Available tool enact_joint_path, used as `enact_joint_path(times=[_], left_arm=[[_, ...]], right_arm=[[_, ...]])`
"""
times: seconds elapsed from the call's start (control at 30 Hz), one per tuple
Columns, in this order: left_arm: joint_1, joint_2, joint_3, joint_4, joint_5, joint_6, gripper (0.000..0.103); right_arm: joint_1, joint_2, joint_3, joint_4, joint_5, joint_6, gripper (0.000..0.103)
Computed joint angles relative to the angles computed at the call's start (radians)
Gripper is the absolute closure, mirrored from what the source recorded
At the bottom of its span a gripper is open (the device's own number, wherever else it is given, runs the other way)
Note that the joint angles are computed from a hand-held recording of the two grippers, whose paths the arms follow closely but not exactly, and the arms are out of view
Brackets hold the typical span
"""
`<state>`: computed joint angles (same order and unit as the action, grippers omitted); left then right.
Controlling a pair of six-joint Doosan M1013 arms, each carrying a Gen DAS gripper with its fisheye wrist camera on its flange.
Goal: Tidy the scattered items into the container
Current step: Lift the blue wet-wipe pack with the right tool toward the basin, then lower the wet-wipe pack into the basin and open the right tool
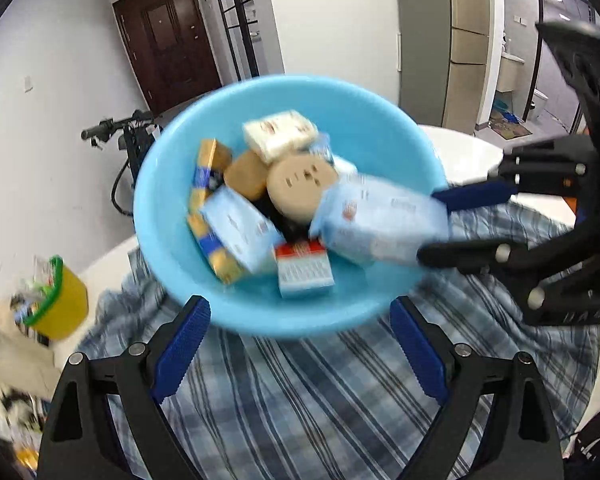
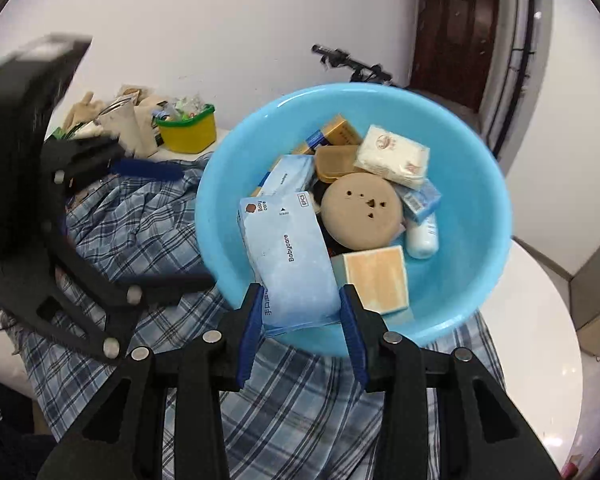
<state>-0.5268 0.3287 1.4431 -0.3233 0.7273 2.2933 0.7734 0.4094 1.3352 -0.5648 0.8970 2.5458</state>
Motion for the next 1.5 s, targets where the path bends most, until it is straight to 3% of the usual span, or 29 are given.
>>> enact_joint_path(times=[0.43,1.1,1.17,1.23,1.4,1.5], left_arm=[[0.002,0.137,-0.208,0.036,0.093,-0.093,0.010],[0.003,0.178,-0.231,0.039,0.126,-0.080,0.010],[0.003,0.177,-0.230,0.040,0.127,-0.083,0.010],[0.003,0.177,-0.230,0.043,0.130,-0.086,0.010],[0.003,0.170,-0.221,0.045,0.128,-0.087,0.010],[0.001,0.162,-0.212,0.051,0.122,-0.089,0.010]], right_arm=[[-0.065,0.063,-0.041,0.125,-0.027,-0.132,0.066],[-0.082,0.102,-0.056,0.209,-0.055,-0.212,0.064],[-0.080,0.101,-0.053,0.213,-0.062,-0.223,0.060],[-0.076,0.097,-0.047,0.200,-0.069,-0.204,0.047],[-0.070,0.085,-0.030,0.186,-0.080,-0.175,0.046],[-0.062,0.077,-0.023,0.176,-0.076,-0.158,0.040]])
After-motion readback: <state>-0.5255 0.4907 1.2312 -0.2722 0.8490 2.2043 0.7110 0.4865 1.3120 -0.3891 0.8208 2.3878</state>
